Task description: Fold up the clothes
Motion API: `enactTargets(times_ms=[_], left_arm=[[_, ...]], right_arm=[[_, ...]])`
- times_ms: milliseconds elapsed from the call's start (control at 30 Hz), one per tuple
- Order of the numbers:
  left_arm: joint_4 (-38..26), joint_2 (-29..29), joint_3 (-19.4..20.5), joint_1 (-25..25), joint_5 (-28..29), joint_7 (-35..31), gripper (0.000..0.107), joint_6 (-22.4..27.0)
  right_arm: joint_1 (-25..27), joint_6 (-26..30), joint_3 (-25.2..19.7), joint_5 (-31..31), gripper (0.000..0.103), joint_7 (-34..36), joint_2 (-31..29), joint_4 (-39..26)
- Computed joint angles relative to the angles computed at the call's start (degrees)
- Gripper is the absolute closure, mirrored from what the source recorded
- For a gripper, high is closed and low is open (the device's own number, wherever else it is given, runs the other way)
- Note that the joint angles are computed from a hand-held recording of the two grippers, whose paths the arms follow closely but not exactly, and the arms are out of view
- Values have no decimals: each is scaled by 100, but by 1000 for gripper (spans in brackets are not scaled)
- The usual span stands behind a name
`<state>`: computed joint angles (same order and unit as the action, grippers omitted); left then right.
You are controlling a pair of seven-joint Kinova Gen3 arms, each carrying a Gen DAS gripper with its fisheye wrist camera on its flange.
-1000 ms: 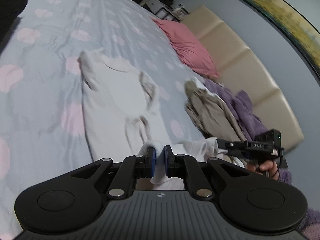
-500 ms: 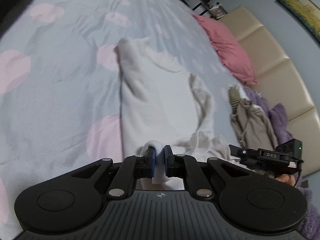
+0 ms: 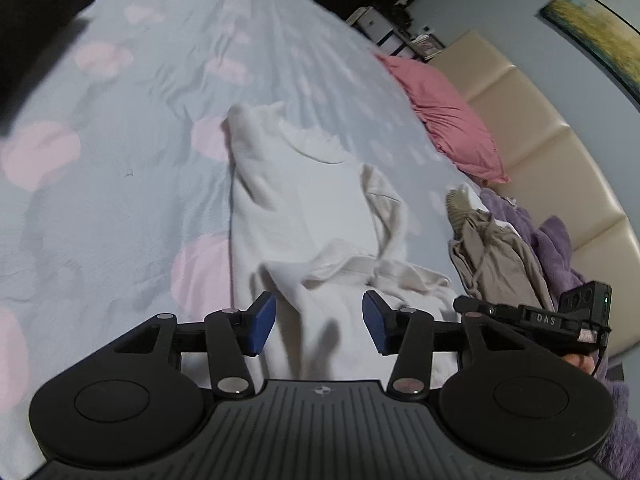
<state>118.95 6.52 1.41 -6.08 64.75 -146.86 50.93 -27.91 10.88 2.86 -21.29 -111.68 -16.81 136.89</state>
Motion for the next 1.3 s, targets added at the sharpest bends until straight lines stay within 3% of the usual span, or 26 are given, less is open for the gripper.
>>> enactTargets(times_ms=[100,233,333,367,467,533,567,667,767,967,1300], left_arm=[[187,-303,-79,-59,-196,-229,60,238],[460,-587,-126,72,-582,-276,60,160],[693,-599,-146,163,-582,-214,60,48],[749,-571,-152,180,-543,-266,62,54],[861,-584,-34,352,-623,-252,84,-291],[887,-566,-22,417,-654,-158,85,-422],[899,-546,-45,411,-609,-180,87,-402],[909,-546,-60,411,-587,-257,92,-380],[838,-540,-151,309,-603,-256,96,-58],[658,-761,-457,-87,-787,-464,97,1074],[863,-1121,-703,-348,-1734,-292,97,2104]], right_arm=[[476,372,-621,322,61,-248,-182,83],[278,400,-696,248,61,-260,-252,303],[549,301,-1147,455,61,-510,-230,386],[537,289,-1159,484,62,-536,-201,402],[281,253,-928,413,62,-523,-91,466],[134,77,-806,345,68,-504,-67,566],[-6,21,-682,310,79,-441,-66,588],[-94,141,-607,375,84,-414,-174,511],[-496,405,-61,114,85,-137,-531,465],[-685,1241,257,-279,85,279,-1136,320],[-334,2452,-368,-912,85,525,-1337,310]])
